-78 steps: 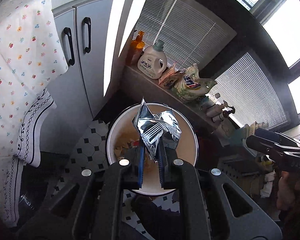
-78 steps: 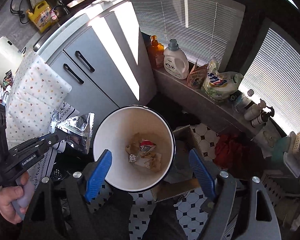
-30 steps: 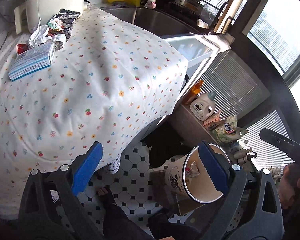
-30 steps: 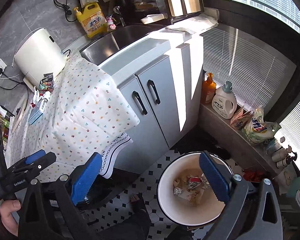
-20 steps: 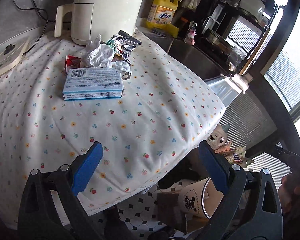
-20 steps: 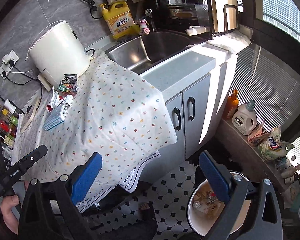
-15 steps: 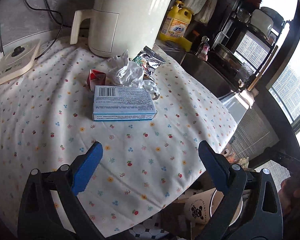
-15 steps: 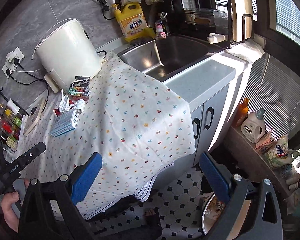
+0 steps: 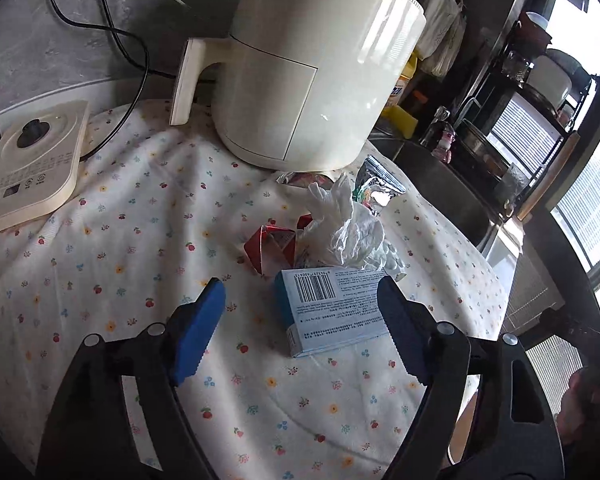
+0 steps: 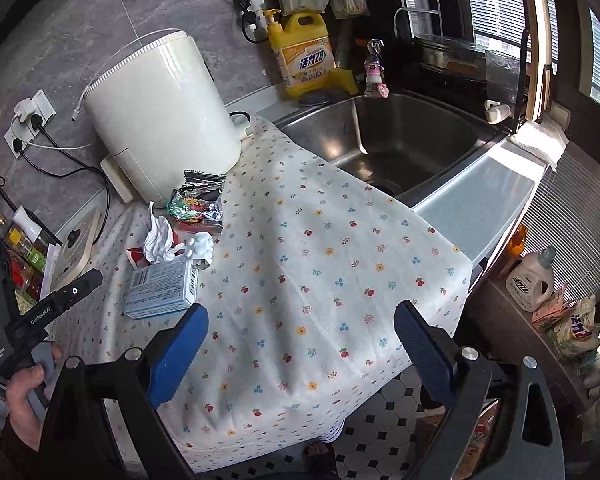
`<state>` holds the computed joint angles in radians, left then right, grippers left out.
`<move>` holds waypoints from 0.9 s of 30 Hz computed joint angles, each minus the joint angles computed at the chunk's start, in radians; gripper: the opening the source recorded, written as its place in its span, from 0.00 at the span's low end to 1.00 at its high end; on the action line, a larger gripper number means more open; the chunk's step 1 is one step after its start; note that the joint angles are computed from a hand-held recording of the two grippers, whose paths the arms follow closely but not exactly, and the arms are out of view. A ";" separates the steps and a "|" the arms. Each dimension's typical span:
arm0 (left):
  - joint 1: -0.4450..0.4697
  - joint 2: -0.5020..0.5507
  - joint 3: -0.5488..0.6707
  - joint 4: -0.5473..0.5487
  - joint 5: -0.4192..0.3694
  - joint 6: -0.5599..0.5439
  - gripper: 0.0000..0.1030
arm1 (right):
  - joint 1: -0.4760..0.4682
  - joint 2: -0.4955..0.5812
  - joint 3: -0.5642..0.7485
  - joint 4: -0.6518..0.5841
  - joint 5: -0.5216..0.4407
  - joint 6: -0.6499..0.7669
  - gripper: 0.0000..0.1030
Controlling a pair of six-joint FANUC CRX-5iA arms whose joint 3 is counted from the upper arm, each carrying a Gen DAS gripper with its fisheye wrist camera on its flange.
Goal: Collect trash
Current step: 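Grasp the red-and-white wrapper piece with the left gripper while the right grasps the white blister pack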
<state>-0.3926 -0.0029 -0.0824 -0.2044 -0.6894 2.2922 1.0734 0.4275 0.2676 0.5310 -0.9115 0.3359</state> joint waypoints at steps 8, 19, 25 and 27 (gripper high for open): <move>0.092 0.080 0.024 0.120 0.005 -0.154 0.42 | -0.006 0.063 0.084 -0.010 -0.052 -0.002 0.87; 0.131 0.168 0.064 0.139 0.000 -0.183 0.09 | -0.021 0.169 0.259 -0.085 -0.117 0.111 0.79; 0.164 0.107 0.008 0.147 0.045 -0.185 0.09 | -0.045 0.342 0.549 -0.230 -0.203 0.320 0.56; 0.177 0.080 -0.015 0.150 0.052 -0.174 0.09 | -0.056 0.433 0.711 -0.287 -0.277 0.394 0.48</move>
